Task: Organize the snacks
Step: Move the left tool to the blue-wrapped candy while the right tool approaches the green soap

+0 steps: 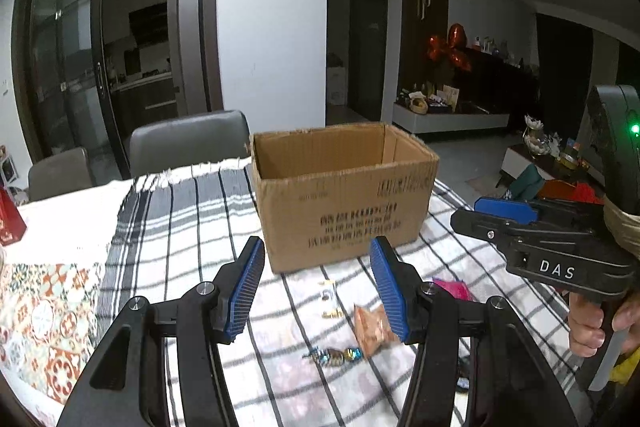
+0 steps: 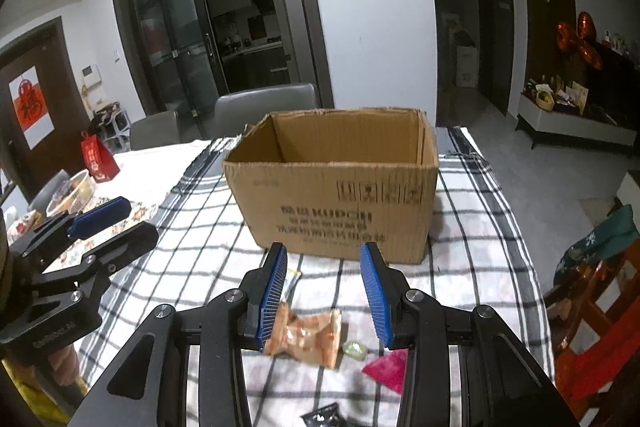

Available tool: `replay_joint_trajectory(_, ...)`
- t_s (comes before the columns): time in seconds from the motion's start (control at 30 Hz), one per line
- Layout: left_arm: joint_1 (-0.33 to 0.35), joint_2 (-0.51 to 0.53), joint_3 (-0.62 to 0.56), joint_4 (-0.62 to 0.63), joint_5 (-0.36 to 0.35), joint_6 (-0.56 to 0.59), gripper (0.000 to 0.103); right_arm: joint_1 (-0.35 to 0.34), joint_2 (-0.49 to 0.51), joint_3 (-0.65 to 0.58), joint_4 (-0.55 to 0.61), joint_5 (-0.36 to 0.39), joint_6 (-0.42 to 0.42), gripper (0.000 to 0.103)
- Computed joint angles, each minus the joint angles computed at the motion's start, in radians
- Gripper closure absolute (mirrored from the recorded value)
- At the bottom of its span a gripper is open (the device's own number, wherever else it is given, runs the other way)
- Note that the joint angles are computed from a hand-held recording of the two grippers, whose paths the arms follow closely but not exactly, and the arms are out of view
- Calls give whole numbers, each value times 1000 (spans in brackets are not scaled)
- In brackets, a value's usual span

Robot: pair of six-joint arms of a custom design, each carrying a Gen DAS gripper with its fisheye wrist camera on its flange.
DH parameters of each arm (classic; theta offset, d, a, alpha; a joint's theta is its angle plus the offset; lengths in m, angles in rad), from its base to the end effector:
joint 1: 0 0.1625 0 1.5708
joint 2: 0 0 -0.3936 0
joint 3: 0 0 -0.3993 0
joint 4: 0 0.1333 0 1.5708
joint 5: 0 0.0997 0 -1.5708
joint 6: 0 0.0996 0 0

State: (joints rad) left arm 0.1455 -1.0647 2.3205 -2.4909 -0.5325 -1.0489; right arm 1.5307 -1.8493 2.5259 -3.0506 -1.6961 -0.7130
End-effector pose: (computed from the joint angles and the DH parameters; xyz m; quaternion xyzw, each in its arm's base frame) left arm -0.3561 -0.2736 0.0465 0.2416 0.8254 -0.4147 0.2973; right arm 0.1070 -0.3480 0.2940 0.2802 -0.8752 0.3416 0.1970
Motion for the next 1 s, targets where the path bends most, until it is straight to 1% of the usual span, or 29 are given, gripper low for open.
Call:
replay_joint_trajectory(0.07,-6,-3,11,18,-11,-24,49,-13,-14,15,14,10,-5,64)
replay_joint_trajectory(0.17,-22,-3,32,40,-30,-64,49,-33,-23,46,0,7,-36,64)
replay_joint_trajectory(0.33,-45,18,47,98,-59,-152,49,-64,-18,76,-1,-27,-85,64)
replay_joint_trajectory(0.47,-47,42,57,90,-94,-196,49,-81,-8,80,17,-57,-114,64)
replay_joint_trajectory(0.6,-29,74,66,34,-140,-188,49,-93,6,78,31,-86,-150,64)
replay_joint_trajectory(0.83,15,126,59,-45,-182,-166,49,-109,55,41,105,-143,-168,64)
replay_joint_trajectory(0.9,30,136,58,-69,-195,-154,49,-107,72,34,107,-161,-170,64)
replay_joint_trajectory(1.0,51,157,53,-102,-209,-134,50,-103,100,22,104,-183,-196,64)
